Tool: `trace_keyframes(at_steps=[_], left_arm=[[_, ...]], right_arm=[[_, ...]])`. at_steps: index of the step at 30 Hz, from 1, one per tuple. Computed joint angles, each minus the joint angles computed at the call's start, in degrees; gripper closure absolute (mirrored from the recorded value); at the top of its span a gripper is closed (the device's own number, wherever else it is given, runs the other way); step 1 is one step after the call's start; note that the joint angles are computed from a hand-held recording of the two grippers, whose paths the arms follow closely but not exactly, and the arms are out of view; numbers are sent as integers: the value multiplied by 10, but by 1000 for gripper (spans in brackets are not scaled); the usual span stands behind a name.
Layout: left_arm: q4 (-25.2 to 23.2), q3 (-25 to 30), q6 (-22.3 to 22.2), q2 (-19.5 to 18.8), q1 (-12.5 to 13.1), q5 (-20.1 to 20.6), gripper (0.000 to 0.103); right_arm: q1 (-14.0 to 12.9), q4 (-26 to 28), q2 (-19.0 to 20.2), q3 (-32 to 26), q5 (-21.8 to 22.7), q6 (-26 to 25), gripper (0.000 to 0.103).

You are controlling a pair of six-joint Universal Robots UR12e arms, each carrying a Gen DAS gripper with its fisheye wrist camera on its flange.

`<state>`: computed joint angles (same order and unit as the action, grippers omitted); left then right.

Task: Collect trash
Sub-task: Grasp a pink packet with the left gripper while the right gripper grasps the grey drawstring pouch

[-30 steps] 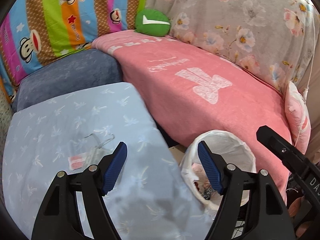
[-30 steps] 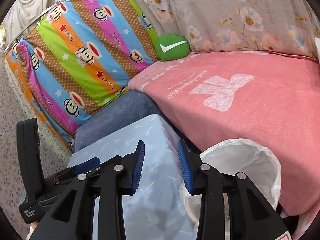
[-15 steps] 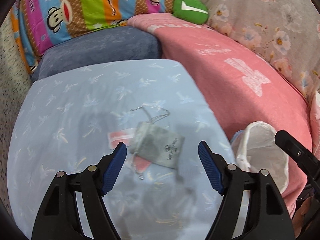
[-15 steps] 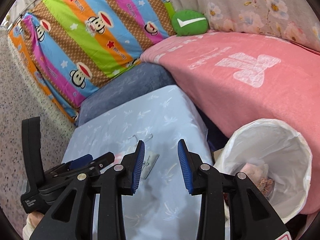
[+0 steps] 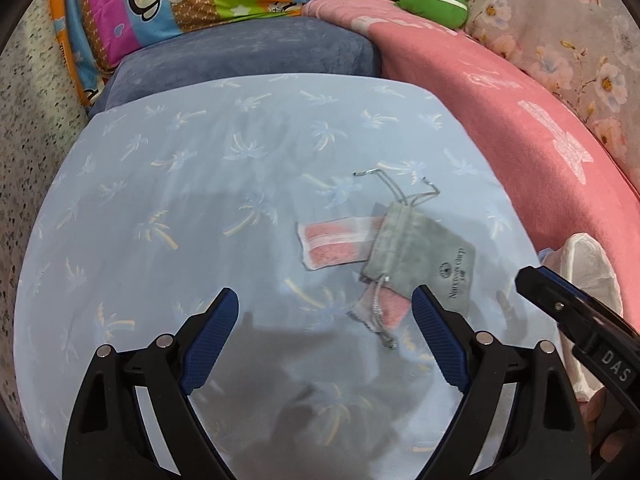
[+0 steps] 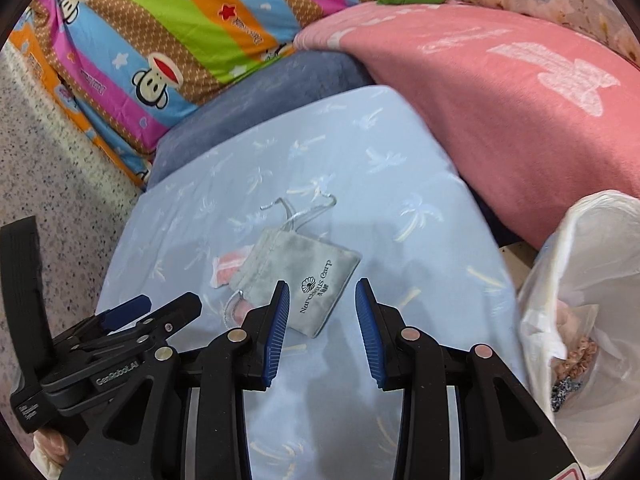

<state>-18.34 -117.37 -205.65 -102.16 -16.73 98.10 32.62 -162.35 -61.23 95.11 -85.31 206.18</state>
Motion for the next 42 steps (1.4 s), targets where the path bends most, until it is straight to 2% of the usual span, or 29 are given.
trace_keyframes(at_steps=[8, 11, 13, 14, 17, 20, 26, 30, 34, 36, 38, 42], left_arm=[[4, -5, 16, -8, 12, -21, 19], [8, -6, 20, -10, 15, -28, 19], [10, -6, 22, -12, 16, -31, 19], [10, -6, 23, -13, 16, -34, 19], [11, -5, 24, -17, 16, -40, 19], [11, -4, 28, -19, 14, -44, 19], [12, 0, 38, -25, 9, -53, 20], [6, 9, 46, -34, 6, -64, 31], [5, 18, 54, -43, -1, -54, 35], [4, 21, 58, -44, -3, -53, 45], [2, 22, 62, -44, -5, -50, 49], [-4, 25, 67, -44, -9, -51, 70]], right_arm=[[5, 49, 39, -43, 6, -12, 69], [7, 53, 46, -47, -6, -18, 73], [12, 61, 47, -51, -28, -34, 80], [14, 64, 48, -53, -35, -40, 91], [14, 68, 48, -53, -40, -46, 98], [14, 61, 45, -51, -47, -44, 99], [5, 12, 27, -33, -57, -15, 100], [-2, -2, 17, -26, -63, -1, 99], [-7, -7, 10, -19, -61, 4, 99], [-8, -11, 7, -14, -58, 7, 99], [-8, -13, 6, -12, -55, 10, 99], [-8, -18, 3, -5, -51, 14, 99]])
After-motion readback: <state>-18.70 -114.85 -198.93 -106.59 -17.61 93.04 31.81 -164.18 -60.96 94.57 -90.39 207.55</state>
